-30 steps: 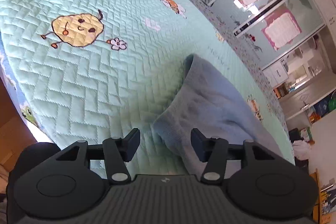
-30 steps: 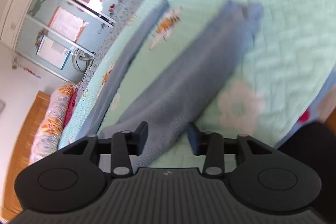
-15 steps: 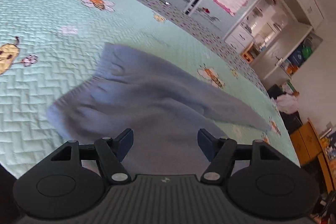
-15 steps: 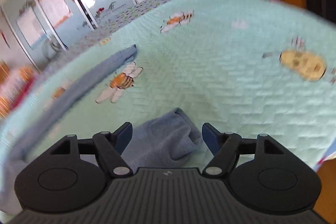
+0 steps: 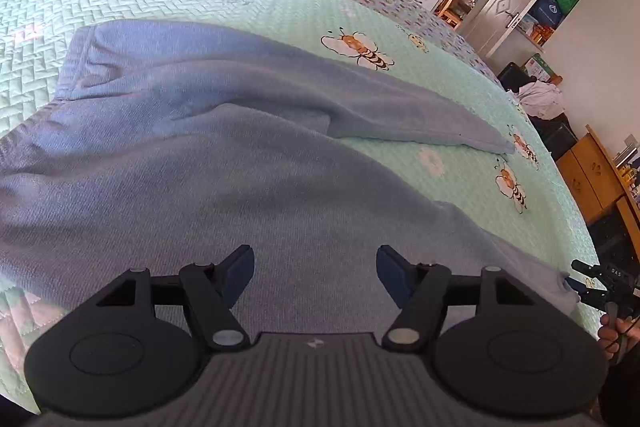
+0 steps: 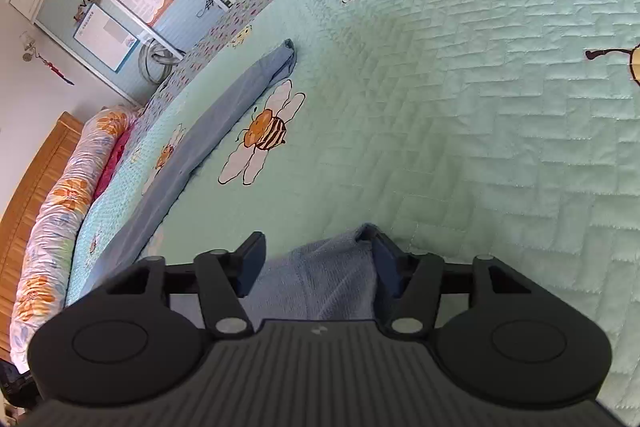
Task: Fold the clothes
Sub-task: 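Pinch the sleeve end with the right gripper and release it flat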
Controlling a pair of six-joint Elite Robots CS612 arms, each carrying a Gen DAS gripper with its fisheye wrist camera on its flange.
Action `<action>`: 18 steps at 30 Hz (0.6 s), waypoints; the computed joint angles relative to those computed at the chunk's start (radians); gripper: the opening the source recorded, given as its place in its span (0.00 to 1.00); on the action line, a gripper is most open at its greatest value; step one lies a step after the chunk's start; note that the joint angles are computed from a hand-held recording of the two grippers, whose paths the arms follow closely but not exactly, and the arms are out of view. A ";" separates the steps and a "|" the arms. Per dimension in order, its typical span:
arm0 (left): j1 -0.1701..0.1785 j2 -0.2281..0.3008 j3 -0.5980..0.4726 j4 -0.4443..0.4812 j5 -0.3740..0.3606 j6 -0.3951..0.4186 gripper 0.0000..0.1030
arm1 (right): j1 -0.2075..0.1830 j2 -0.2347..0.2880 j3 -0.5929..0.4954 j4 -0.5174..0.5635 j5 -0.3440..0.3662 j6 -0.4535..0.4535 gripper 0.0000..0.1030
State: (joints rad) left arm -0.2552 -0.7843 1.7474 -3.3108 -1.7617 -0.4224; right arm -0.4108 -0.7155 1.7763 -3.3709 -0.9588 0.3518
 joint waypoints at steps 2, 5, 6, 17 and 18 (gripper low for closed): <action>-0.005 0.000 -0.006 0.009 -0.001 0.015 0.68 | -0.007 0.001 -0.003 0.010 0.028 -0.004 0.50; -0.018 0.003 -0.024 0.064 0.003 0.057 0.68 | -0.008 0.005 -0.020 0.096 0.044 -0.024 0.49; -0.025 0.003 -0.030 0.089 0.013 0.074 0.68 | -0.007 0.007 -0.022 0.103 0.039 -0.020 0.46; -0.040 0.014 -0.037 0.123 -0.002 0.108 0.68 | 0.024 -0.032 0.038 0.029 -0.139 -0.021 0.02; -0.040 0.012 -0.033 0.117 0.000 0.111 0.68 | 0.030 -0.036 0.040 0.006 -0.180 -0.017 0.00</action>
